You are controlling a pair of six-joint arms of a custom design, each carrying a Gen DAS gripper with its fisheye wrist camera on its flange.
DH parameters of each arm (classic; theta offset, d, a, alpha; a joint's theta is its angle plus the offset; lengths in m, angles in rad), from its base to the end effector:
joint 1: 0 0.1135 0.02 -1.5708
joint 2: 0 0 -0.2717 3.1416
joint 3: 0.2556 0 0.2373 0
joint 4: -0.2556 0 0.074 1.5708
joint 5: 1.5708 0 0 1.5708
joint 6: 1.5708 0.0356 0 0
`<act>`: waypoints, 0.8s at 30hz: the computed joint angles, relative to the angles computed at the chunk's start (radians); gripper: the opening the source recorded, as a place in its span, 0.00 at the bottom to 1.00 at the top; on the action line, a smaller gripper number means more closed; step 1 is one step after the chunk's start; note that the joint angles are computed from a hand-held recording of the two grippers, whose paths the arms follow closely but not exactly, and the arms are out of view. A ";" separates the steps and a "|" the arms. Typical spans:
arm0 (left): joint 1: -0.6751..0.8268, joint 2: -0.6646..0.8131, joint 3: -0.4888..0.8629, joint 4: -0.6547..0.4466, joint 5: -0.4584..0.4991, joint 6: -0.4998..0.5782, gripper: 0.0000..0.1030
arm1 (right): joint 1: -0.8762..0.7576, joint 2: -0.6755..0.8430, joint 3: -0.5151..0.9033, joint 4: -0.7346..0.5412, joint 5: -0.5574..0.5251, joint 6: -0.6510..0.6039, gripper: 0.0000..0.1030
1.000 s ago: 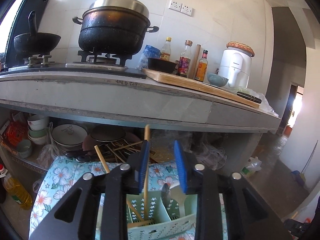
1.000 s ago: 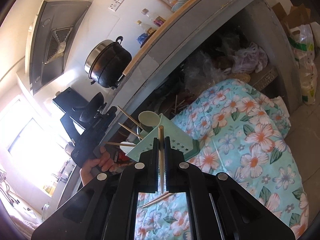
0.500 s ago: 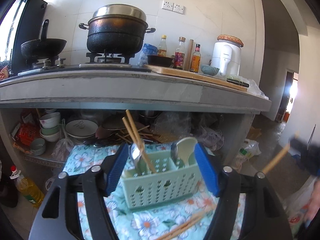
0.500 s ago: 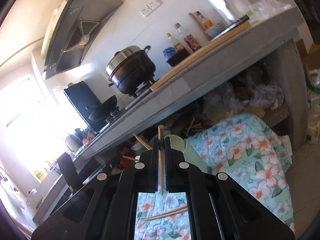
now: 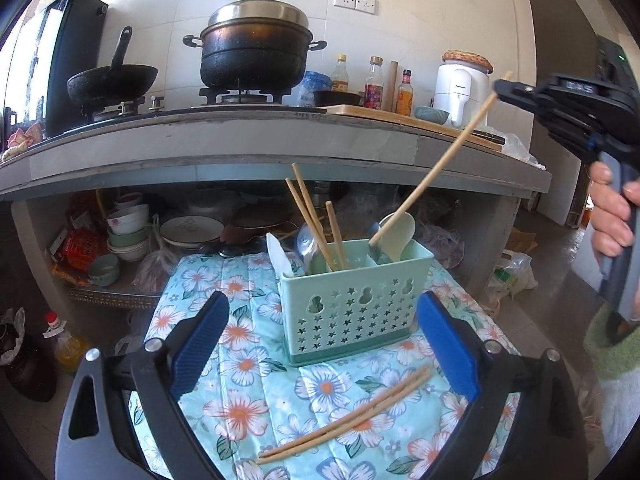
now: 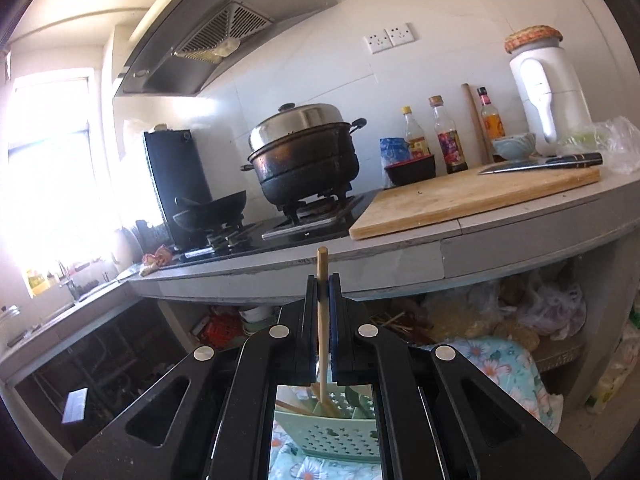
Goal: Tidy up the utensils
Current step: 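Insert the chopstick into the green holder with the right tool and open it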
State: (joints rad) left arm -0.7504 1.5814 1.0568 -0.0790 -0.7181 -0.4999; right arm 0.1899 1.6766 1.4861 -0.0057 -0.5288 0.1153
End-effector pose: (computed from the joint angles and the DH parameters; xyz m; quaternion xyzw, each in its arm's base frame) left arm 0.2607 -0.2111 0.2649 -0.0586 0.8428 -0.0025 0.5350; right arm 0.3779 0.0909 0.3787 -0.1935 0.7394 0.2927 0.5746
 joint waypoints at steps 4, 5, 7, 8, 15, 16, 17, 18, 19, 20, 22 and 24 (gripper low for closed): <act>-0.005 -0.004 -0.009 0.006 -0.019 0.009 0.94 | 0.055 0.045 0.027 -0.030 0.074 -0.080 0.03; -0.006 -0.004 -0.011 0.009 -0.023 0.012 0.94 | 0.065 0.053 0.027 -0.026 0.088 -0.087 0.03; -0.007 -0.004 -0.014 0.012 -0.027 0.014 0.94 | 0.080 0.064 0.011 -0.009 0.114 -0.105 0.03; -0.007 -0.003 -0.014 0.012 -0.027 0.014 0.95 | 0.086 0.071 0.005 -0.003 0.133 -0.117 0.03; -0.005 -0.001 -0.018 0.008 -0.031 0.012 0.95 | 0.080 0.105 0.022 -0.061 0.143 -0.144 0.13; -0.004 0.000 -0.019 0.008 -0.030 0.011 0.95 | 0.073 0.097 0.013 -0.056 0.135 -0.138 0.23; -0.003 0.000 -0.018 0.007 -0.029 0.010 0.95 | 0.070 0.090 0.005 -0.044 0.133 -0.131 0.31; -0.002 0.001 -0.018 0.006 -0.027 0.009 0.95 | 0.064 0.080 -0.005 -0.033 0.127 -0.126 0.33; -0.001 0.002 -0.017 0.006 -0.026 0.009 0.95 | 0.057 0.069 -0.014 -0.025 0.118 -0.123 0.34; -0.001 0.003 -0.017 0.006 -0.025 0.009 0.95 | 0.050 0.056 -0.025 -0.016 0.110 -0.119 0.37; 0.000 0.010 -0.010 0.001 -0.024 0.010 0.95 | 0.034 0.036 -0.043 0.000 0.097 -0.105 0.40; 0.000 0.016 -0.004 -0.002 -0.021 0.011 0.95 | 0.018 0.019 -0.056 0.010 0.079 -0.086 0.40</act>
State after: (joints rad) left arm -0.7501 1.5978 1.0529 -0.0811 -0.7388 -0.4890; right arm 0.2074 1.6953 1.4304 0.0044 -0.4498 0.0289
